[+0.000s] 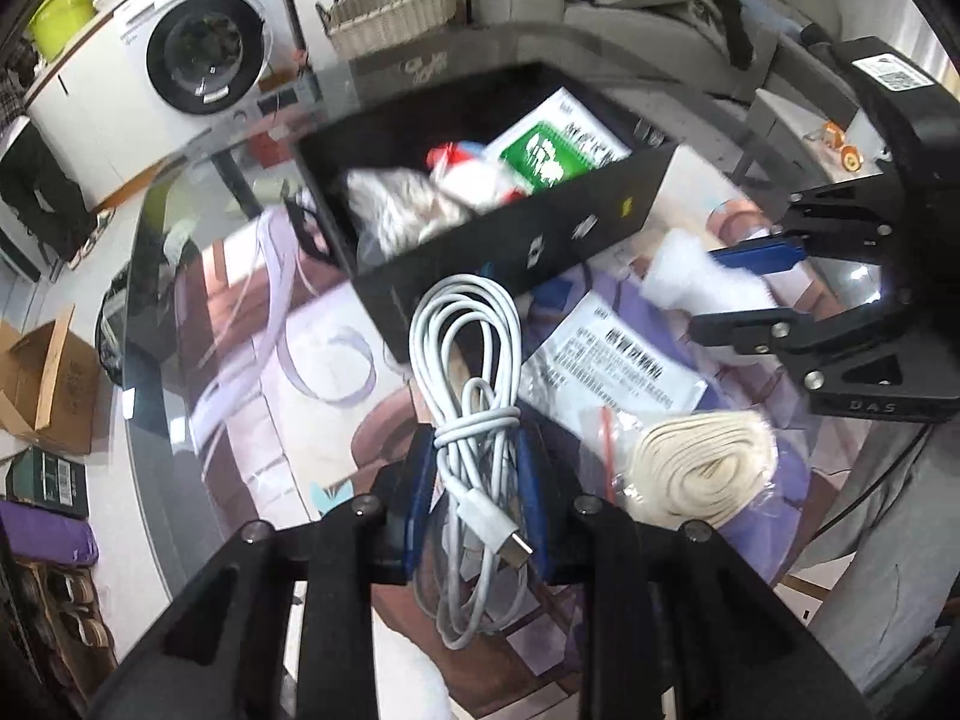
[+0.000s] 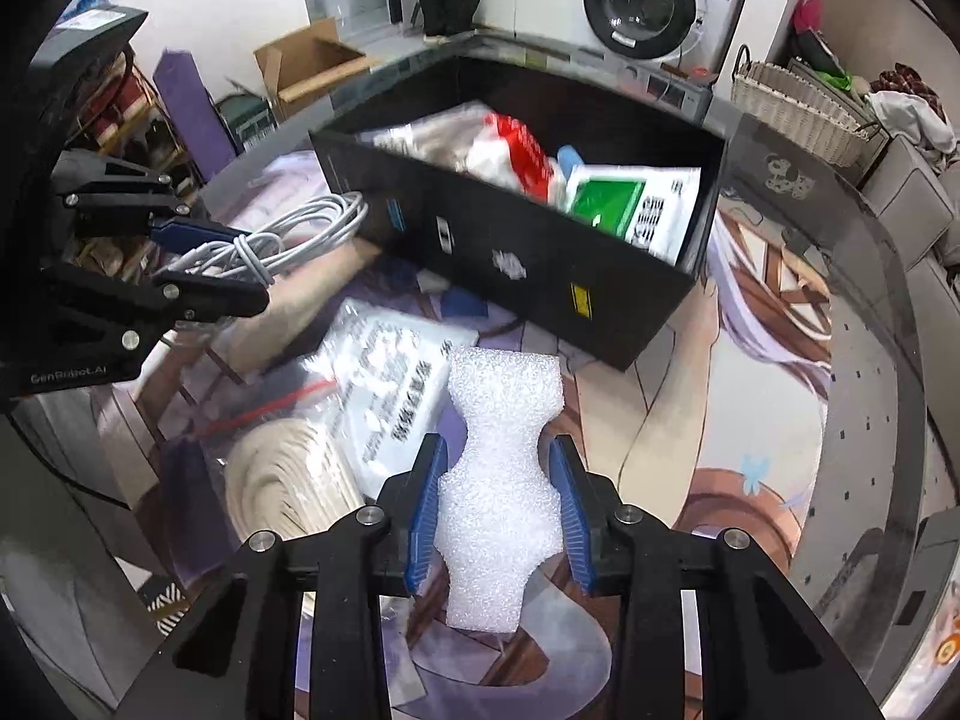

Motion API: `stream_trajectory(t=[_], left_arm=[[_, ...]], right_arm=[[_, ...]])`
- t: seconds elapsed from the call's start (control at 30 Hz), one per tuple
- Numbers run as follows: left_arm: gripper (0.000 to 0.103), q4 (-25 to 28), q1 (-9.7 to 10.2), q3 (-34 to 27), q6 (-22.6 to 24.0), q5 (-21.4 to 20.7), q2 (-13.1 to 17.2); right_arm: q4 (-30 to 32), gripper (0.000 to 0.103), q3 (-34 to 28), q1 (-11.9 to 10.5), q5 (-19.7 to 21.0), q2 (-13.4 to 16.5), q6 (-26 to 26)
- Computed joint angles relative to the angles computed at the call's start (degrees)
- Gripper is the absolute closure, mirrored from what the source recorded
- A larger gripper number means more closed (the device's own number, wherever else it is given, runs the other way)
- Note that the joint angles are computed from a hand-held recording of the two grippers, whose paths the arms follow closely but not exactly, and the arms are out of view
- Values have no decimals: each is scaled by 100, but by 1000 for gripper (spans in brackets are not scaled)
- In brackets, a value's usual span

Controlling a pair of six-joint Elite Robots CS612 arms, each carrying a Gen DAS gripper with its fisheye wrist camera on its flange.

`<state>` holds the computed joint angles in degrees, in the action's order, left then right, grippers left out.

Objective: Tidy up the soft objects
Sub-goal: 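Grasp the white foam piece with the right gripper while the left grasps the white cable, then carry the foam and cable over the black box and open both grippers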

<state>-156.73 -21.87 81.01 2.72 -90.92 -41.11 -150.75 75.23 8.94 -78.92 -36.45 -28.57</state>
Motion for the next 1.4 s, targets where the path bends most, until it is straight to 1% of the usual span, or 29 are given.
stream_trajectory(t=[0.13,0.2,0.27,0.3,0.33,0.37,0.4,0.43,0.47,0.5,0.53,0.57,0.6,0.63,0.67,0.73,0.8,0.83,0.87,0.9,0.93,0.97,1.0,1.07,1.1,1.2,1.33,1.37,1.4], left_arm=[[78,-457,2,126,96,-92,-91],[78,-733,-11,208,76,-41,-126],[78,-959,-3,258,110,-128,-164],[78,-1191,-9,296,61,-108,-175],[78,-1370,-21,304,45,-76,-169],[78,-1598,-29,351,63,-53,-183],[78,-1816,-32,398,50,-42,-195],[78,-2090,-27,444,-25,-47,-206],[78,-2320,-13,463,-102,-71,-205],[78,-2585,-14,496,-177,-24,-206],[78,-2948,-29,557,-223,107,-211],[78,-3208,-38,595,-209,172,-215],[78,-3444,-44,629,-197,231,-212],[78,-3789,-69,692,-175,378,-210],[78,-4057,-90,744,-167,480,-208],[78,-4660,-119,827,-93,678,-174],[78,-5155,-142,894,-8,817,-145],[78,-5430,-151,926,51,875,-122],[78,-5700,-156,960,121,890,-102],[78,-5857,-157,971,177,899,-87],[78,-6008,-158,991,221,889,-75],[78,-6089,-149,1003,244,846,-69],[78,-6112,-142,1010,264,820,-71],[78,-6130,-119,1010,282,768,-63],[78,-6131,-113,1008,268,741,-61],[78,-6125,-95,996,242,704,-60],[78,-6131,-46,994,255,626,-59],[78,-6130,-83,1017,240,646,-86],[78,-6151,-77,1010,227,647,-83]], right_arm=[[-321,67,110,-12,207,-90,125],[-691,67,200,-28,396,-151,184],[-976,67,271,-17,441,-187,299],[-1179,67,330,-34,551,-213,360],[-1368,67,380,-34,557,-234,410],[-1438,67,371,-72,601,-236,402],[-1709,67,436,-87,709,-253,467],[-1876,67,464,-97,732,-258,505],[-2176,67,523,-104,796,-270,587],[-2375,67,574,-124,914,-283,610],[-2701,67,643,-126,904,-297,648],[-2871,67,610,-100,833,-265,688],[-3281,67,673,-112,882,-265,790],[-3501,67,719,-132,983,-282,873],[-3654,67,752,-140,1009,-292,930],[-4164,67,819,-169,1076,-297,1138],[-4731,67,914,-224,1287,-304,1370],[-4989,67,960,-262,1523,-306,1415],[-5184,67,971,-280,1660,-295,1447],[-5619,67,1017,-292,1733,-275,1498],[-5814,67,1029,-291,1719,-260,1510],[-6032,67,1059,-287,1691,-260,1562],[-6222,67,1074,-297,1711,-254,1722],[-6386,67,1100,-296,1673,-260,1881],[-6527,67,1112,-286,1591,-253,1901],[-6698,67,1129,-301,1582,-250,1868],[-6683,67,1159,-307,1602,-276,1946],[-6691,67,1191,-309,1593,-288,1928],[-6736,67,1198,-311,1579,-289,1954]])
